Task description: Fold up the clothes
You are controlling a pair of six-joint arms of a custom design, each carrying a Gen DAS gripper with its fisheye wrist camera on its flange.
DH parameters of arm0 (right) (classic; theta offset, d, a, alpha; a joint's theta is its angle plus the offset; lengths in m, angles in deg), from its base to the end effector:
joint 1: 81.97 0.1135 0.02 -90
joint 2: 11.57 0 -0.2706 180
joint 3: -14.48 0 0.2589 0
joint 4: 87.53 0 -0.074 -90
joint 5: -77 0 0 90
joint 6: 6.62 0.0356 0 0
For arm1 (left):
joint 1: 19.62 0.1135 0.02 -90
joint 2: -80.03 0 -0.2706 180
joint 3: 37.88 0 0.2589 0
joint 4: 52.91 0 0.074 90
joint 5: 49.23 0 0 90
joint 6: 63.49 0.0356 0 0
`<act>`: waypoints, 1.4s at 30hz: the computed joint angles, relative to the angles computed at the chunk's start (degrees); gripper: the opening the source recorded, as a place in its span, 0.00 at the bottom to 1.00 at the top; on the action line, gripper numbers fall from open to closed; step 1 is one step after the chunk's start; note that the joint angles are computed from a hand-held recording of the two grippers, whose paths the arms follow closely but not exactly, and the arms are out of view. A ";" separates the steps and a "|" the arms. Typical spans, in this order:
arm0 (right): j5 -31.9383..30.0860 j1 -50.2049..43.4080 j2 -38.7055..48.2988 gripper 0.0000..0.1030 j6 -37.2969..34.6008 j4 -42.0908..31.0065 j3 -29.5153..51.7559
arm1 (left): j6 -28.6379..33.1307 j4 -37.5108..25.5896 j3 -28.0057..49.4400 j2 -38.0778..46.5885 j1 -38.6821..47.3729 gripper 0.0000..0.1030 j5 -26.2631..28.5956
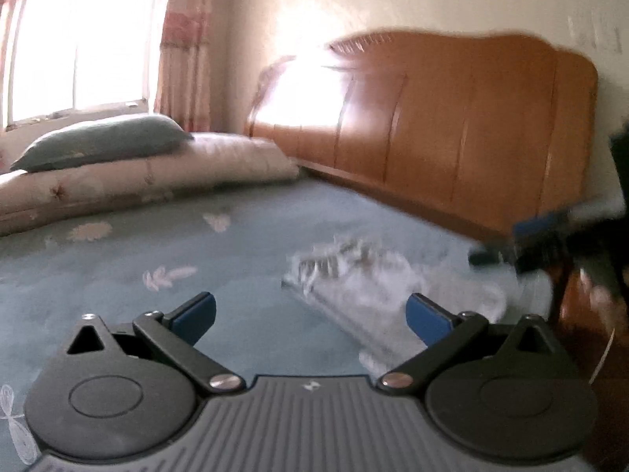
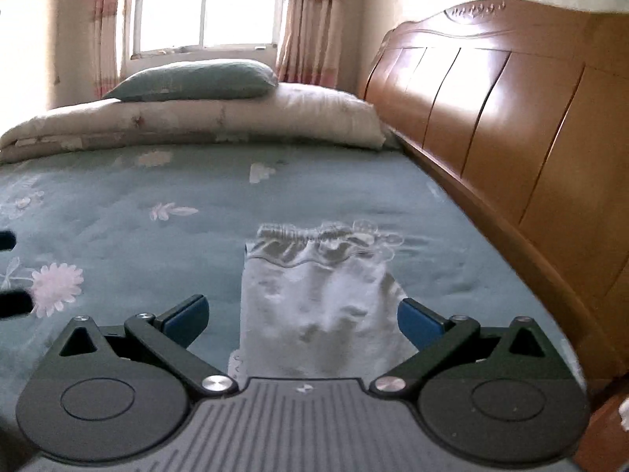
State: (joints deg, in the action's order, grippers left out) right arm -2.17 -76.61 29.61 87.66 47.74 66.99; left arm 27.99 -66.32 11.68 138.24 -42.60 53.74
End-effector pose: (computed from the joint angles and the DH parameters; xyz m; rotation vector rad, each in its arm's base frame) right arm 0.1611 0.0084 0.2826 0.0891 2.1420 -0.1054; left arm 0.2124 -0.0988 0.2637 0.5644 1.8922 -0.4673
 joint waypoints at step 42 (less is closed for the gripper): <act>37.64 54.01 -2.59 1.00 72.74 -38.58 -3.02 | -10.08 -24.87 5.44 3.60 -13.37 0.99 -8.35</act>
